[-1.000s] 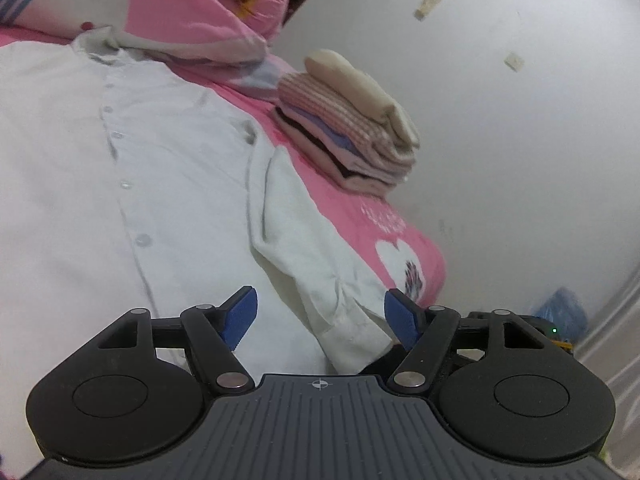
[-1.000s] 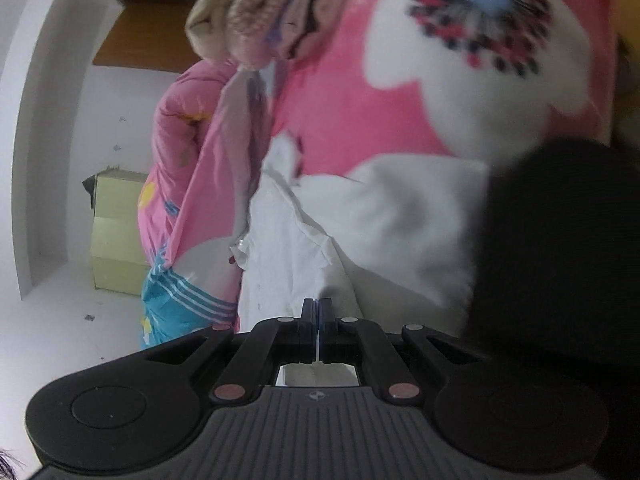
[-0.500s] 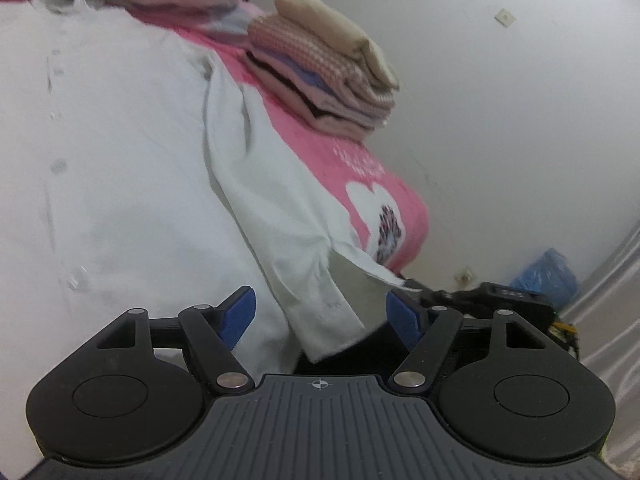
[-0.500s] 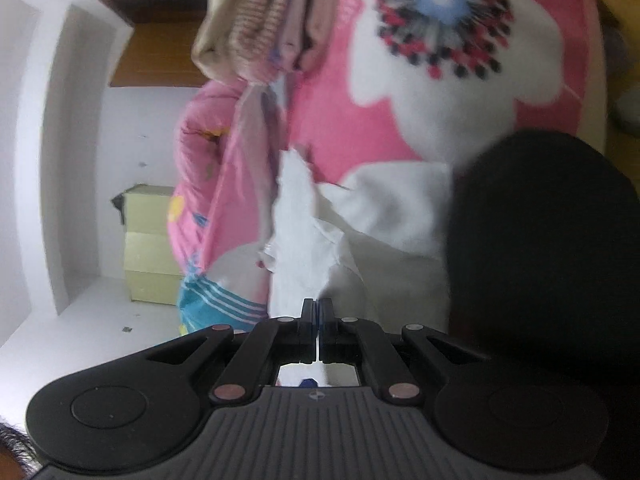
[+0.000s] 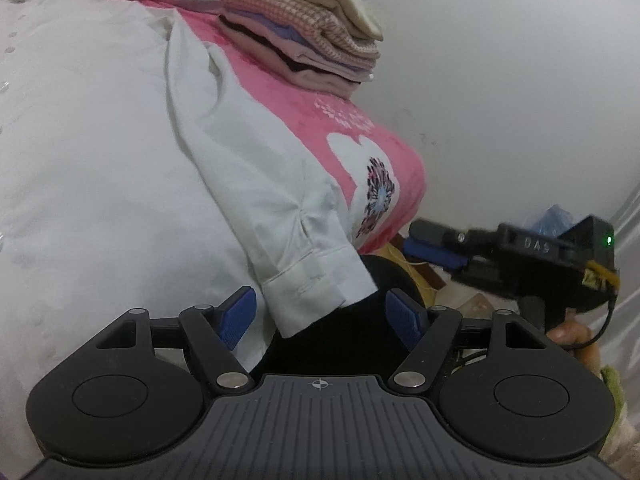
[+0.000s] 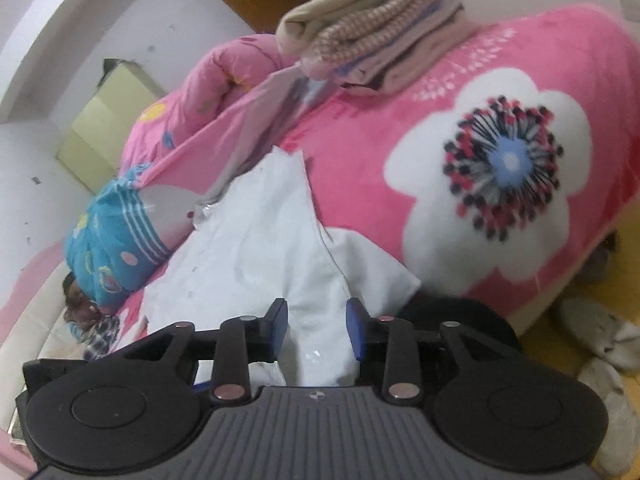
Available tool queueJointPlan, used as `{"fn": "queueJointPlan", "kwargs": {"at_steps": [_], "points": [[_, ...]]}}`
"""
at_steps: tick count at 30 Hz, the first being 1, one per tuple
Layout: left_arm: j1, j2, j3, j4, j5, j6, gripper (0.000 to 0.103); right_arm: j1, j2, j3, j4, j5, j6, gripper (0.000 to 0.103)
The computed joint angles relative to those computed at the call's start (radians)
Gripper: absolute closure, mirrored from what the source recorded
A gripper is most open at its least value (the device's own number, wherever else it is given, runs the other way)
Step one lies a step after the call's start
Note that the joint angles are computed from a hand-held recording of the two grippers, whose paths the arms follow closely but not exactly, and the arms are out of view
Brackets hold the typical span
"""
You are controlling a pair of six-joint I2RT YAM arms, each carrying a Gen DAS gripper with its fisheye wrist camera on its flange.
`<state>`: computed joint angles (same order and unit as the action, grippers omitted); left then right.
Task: Fold clothes
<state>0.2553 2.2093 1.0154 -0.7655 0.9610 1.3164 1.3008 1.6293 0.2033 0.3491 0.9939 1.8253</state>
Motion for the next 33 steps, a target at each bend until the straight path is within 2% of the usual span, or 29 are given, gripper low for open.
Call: {"fn": "queueJointPlan", "kwargs": {"at_steps": [3,7,11,13,16,22,24,25,27,28,29,31,33], "points": [[-0.023,-0.018,-0.032,0.058,-0.004,-0.034,0.035,-0.085,0.035,-0.083,0.272,-0.073,-0.171,0.068],[-0.057,-0.035,-0.074,0.144,-0.025,-0.098,0.042,-0.267,0.191,-0.156,0.68,-0.263,-0.393,0.068],[-0.088,-0.061,-0.125,0.255,-0.05,-0.179,0.043,-0.439,0.366,-0.177,0.969,-0.475,-0.523,0.068],[-0.1,-0.067,-0.142,0.301,-0.064,-0.218,0.043,-0.487,0.392,-0.171,0.993,-0.544,-0.552,0.068],[-0.115,-0.058,-0.143,0.326,-0.084,-0.26,0.043,-0.51,0.38,-0.159,0.949,-0.577,-0.583,0.069],[-0.142,-0.043,-0.163,0.396,-0.095,-0.345,0.043,-0.549,0.399,-0.168,0.991,-0.643,-0.646,0.069],[-0.147,-0.042,-0.166,0.404,-0.092,-0.368,0.045,-0.554,0.395,-0.167,0.984,-0.657,-0.667,0.073],[-0.15,-0.043,-0.169,0.41,-0.093,-0.382,0.052,-0.554,0.388,-0.165,0.975,-0.661,-0.675,0.076],[-0.155,-0.048,-0.178,0.43,-0.103,-0.415,0.069,-0.545,0.374,-0.165,0.96,-0.657,-0.679,0.092],[-0.155,-0.048,-0.181,0.438,-0.109,-0.433,0.084,-0.54,0.37,-0.165,0.957,-0.655,-0.68,0.097],[-0.153,-0.05,-0.183,0.445,-0.111,-0.446,0.093,-0.528,0.355,-0.165,0.939,-0.639,-0.675,0.098],[-0.138,-0.063,-0.188,0.444,-0.1,-0.45,0.1,-0.5,0.317,-0.166,0.903,-0.605,-0.663,0.1],[-0.104,-0.086,-0.176,0.385,-0.065,-0.403,0.102,-0.471,0.269,-0.177,0.898,-0.569,-0.65,0.1]]}}
